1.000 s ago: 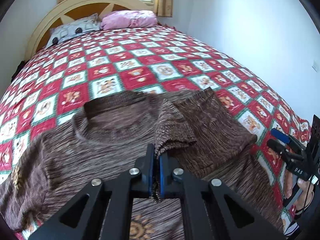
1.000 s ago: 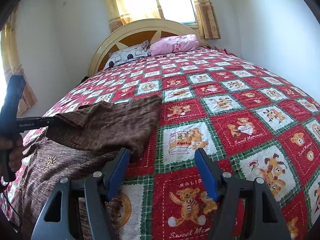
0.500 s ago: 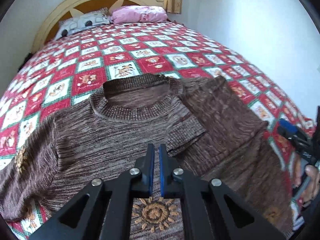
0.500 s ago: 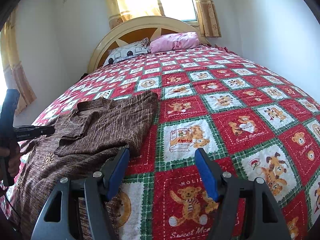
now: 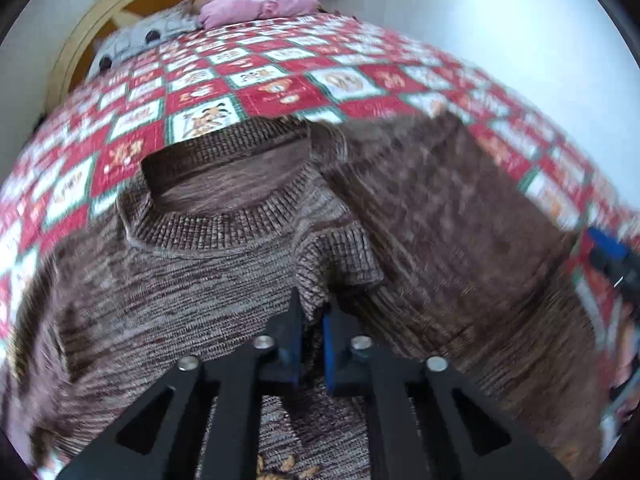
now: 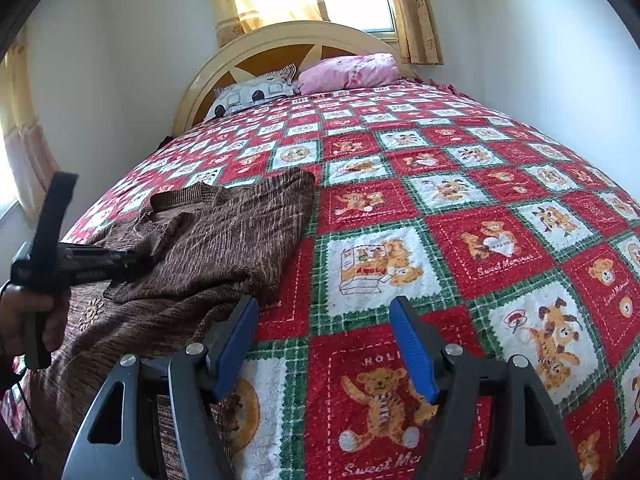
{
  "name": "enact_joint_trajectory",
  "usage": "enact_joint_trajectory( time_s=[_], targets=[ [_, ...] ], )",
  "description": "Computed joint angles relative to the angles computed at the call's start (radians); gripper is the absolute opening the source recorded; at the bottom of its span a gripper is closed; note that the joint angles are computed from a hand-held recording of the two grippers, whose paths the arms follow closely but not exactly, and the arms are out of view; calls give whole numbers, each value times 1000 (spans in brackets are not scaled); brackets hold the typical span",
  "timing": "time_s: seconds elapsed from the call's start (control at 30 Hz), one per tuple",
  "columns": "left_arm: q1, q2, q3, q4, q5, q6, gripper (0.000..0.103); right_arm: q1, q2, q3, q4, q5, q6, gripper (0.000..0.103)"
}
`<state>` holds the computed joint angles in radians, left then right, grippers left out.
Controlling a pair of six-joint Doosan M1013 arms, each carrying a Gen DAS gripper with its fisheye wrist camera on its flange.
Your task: Fold small clothes
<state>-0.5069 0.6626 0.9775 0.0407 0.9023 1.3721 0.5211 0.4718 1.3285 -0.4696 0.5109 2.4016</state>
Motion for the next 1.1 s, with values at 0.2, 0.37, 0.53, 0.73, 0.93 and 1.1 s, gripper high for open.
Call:
enact_joint_trajectory(
  time_s=[0.2, 0.37, 0.53, 0.73, 0.93, 1.1],
  targets=[
    [26, -67, 86, -105, -80, 14, 6, 2, 0, 0, -9, 5, 6, 69],
    [36, -72, 87, -137, -73, -5, 6, 2, 2, -3, -11, 12, 5, 69],
    [53, -74, 100, -134, -75, -38, 6, 2, 3, -5, -13, 15, 7, 69],
    [56, -52, 94, -121, -39, -47, 6, 5, 6, -12, -5, 28, -15, 69],
    [62, -51, 98, -145, -55, -24, 7, 21, 25, -59, 247, 25, -365, 68],
    [67, -55, 111, -161, -78, -11, 7, 46, 68, -135, 237, 179, -389, 36]
  ],
)
